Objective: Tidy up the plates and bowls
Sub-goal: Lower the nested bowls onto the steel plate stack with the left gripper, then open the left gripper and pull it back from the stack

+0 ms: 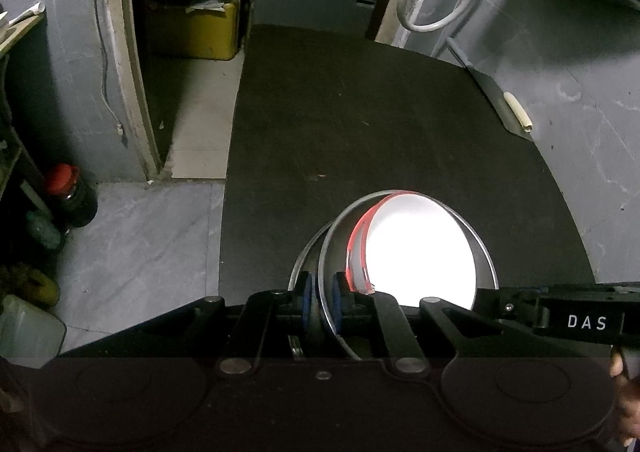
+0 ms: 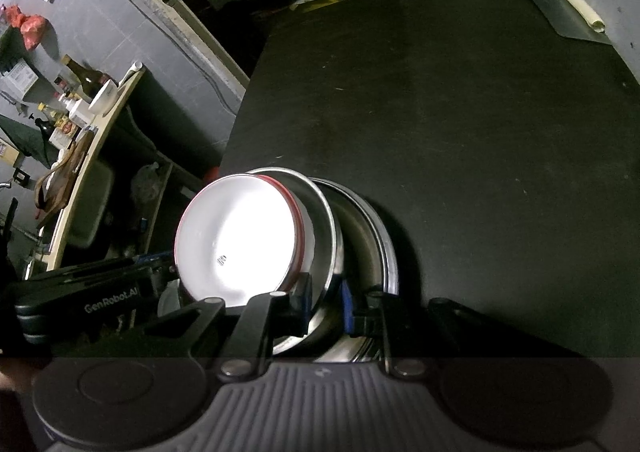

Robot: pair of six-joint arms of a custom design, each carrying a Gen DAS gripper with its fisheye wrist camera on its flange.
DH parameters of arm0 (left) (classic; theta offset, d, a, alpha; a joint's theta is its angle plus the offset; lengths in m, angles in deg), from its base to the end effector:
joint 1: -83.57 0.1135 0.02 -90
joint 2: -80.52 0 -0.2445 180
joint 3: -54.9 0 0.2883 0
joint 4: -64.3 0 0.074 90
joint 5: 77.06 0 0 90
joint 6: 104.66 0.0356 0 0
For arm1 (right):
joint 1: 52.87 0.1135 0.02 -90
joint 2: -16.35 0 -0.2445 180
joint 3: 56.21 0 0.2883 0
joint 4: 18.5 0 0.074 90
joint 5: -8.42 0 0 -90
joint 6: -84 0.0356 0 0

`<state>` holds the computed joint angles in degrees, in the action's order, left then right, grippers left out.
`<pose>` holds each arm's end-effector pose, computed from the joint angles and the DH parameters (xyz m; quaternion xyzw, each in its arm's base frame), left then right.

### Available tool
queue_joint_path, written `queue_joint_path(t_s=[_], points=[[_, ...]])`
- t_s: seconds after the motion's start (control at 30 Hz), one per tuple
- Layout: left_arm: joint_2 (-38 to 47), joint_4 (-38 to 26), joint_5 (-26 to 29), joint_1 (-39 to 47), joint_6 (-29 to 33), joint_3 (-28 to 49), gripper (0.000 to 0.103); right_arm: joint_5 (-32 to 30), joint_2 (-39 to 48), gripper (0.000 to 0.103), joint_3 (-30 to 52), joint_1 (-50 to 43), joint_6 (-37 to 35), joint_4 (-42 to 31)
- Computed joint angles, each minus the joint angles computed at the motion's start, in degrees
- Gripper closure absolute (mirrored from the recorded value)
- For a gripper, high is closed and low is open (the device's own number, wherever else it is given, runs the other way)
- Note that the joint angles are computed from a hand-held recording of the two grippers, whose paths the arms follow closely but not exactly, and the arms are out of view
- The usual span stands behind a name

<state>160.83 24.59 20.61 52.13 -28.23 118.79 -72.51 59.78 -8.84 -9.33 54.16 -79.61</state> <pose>0.2674 -0.1690 0.1823 0.1675 0.9399 -0.1704 0.2440 0.1410 0.1263 0.2097 0.1603 0.9430 0.1747 0.2337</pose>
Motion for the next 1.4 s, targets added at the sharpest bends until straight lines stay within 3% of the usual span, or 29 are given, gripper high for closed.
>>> queue_joint_path(t_s=[0.2,0.3,0.53,0.6,0.67,0.73,1.1,1.4], points=[[-0.6,-0.3,-1.2,-0.4,-0.9,0.0,0.080,1.3,-1.0,0.083,-0.3,0.9,1.8,-0.4],[-0.9,-0.6,-2.2,-0.8,-1.3,0.0,0.074,2.7,-2.0,0.074,-0.5,1.8,3.1,-1.2],[-3.1,-0.7,-3.3,-0.5,-1.5,-1.0,0.057,4.9,-2.4,0.069,-0.2,3.4,5.2,-2.3],[-3.8,-0.8,-3.6,-0.5,-1.5,-1.4,0.056,5.7,-2.2,0.069,0.1,4.2,5.9,-2.8],[-4.6,-0.8,-3.8,-0.6,-1.4,-1.9,0.055,6.4,-2.3,0.066,0.1,5.0,6.7,-3.1],[-5.6,-1.0,-4.6,-0.9,-1.3,-2.3,0.049,7.1,-3.3,0.054,-0.4,5.9,7.8,-3.2],[-11.1,-2.0,-5.6,-1.4,-0.8,-4.5,0.032,12.8,-3.8,0.048,0.8,12.0,13.8,-6.6],[-16.1,-4.3,-6.6,-1.7,-0.2,-6.0,0.015,19.1,-2.8,0.031,3.2,19.2,20.2,-10.4]])
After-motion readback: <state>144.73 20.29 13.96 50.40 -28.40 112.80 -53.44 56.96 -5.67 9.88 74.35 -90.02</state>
